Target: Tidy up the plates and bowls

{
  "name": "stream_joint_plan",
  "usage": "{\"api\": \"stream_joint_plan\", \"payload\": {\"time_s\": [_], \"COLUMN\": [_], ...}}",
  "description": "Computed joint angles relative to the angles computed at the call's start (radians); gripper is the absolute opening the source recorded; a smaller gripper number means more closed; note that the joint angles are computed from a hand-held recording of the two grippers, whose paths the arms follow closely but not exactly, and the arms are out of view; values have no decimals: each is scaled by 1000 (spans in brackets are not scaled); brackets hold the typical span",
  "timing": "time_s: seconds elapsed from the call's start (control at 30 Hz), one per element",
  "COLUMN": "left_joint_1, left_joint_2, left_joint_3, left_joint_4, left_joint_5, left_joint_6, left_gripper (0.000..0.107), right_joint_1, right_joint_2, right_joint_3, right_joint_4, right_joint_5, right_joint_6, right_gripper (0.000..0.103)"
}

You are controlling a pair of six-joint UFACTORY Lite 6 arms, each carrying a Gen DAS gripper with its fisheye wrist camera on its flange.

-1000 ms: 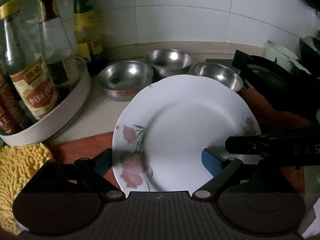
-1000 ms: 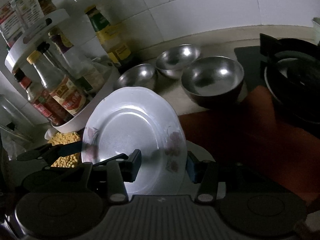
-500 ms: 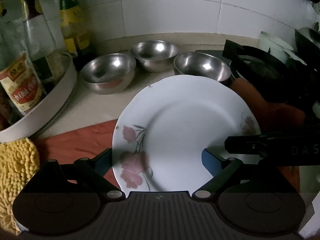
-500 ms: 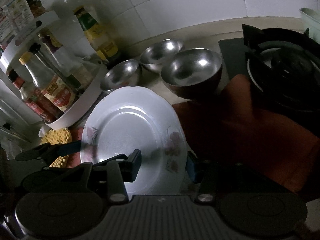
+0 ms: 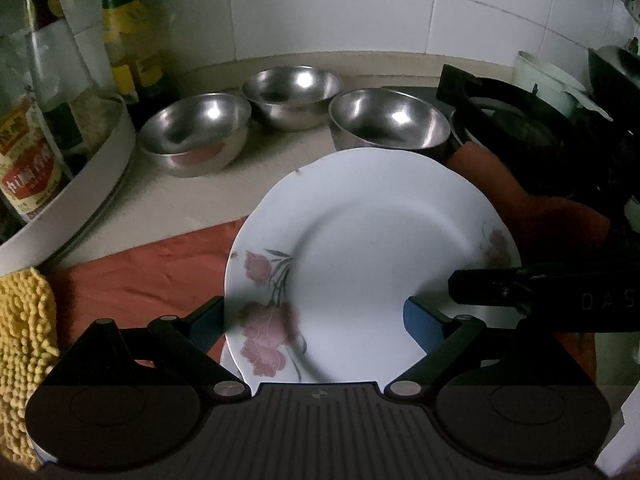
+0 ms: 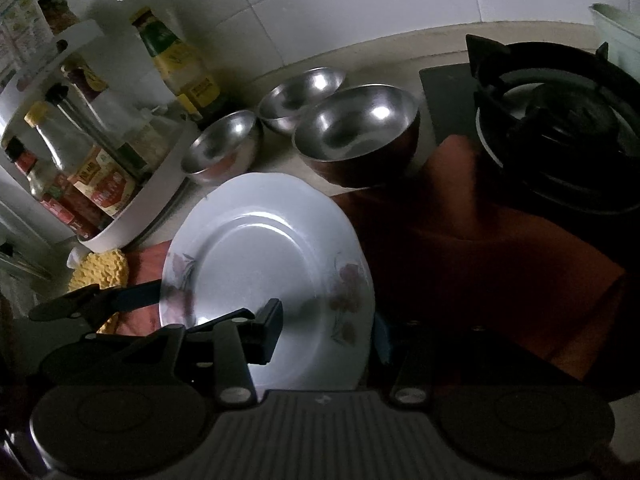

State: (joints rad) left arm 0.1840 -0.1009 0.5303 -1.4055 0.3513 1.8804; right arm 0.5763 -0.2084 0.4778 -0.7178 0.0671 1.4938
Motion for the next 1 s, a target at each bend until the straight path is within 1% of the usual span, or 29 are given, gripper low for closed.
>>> {"api": "stream_joint_plan", "payload": {"time_s": [0.03, 0.1, 0.13, 0.23, 0.4, 0.67, 0.87, 0.93, 1.0], "left_joint_1": [-4, -7, -10, -16, -15, -19, -18, -17, -21], "left_joint_2": [1, 4, 9, 14, 21, 45, 46, 45, 45], "left_joint_3": [-1, -1, 3, 2, 3, 19, 20, 22, 24], "left_joint_4": [-3, -10, -9, -10, 2, 20, 23, 22, 19], "left_joint_5": [-2, -3, -5, -8, -4, -2, 1, 0, -4], "left_joint_6": [0, 5, 0, -3, -15, -45, -38, -37, -40], "left_gripper": [96, 96, 96, 96, 96, 96, 95, 94, 93], "right_joint_1": [0, 14, 13, -4, -7, -1, -2, 15, 63], "right_joint_2": [0, 4, 5, 9, 8, 36, 39, 27, 23], "right_joint_3": [-2, 3, 3, -2, -7, 2, 10, 4, 11], "right_joint_4": [-24, -156, -181, -121, -107, -284, -216, -335, -482], "right_joint_5": [4, 26, 28, 11, 15, 26, 35, 60, 130], "right_joint_6": [22, 147, 169, 99, 75, 235, 139, 248, 372], "right_gripper": [45, 45, 45, 45, 45, 45, 45, 45, 45]}}
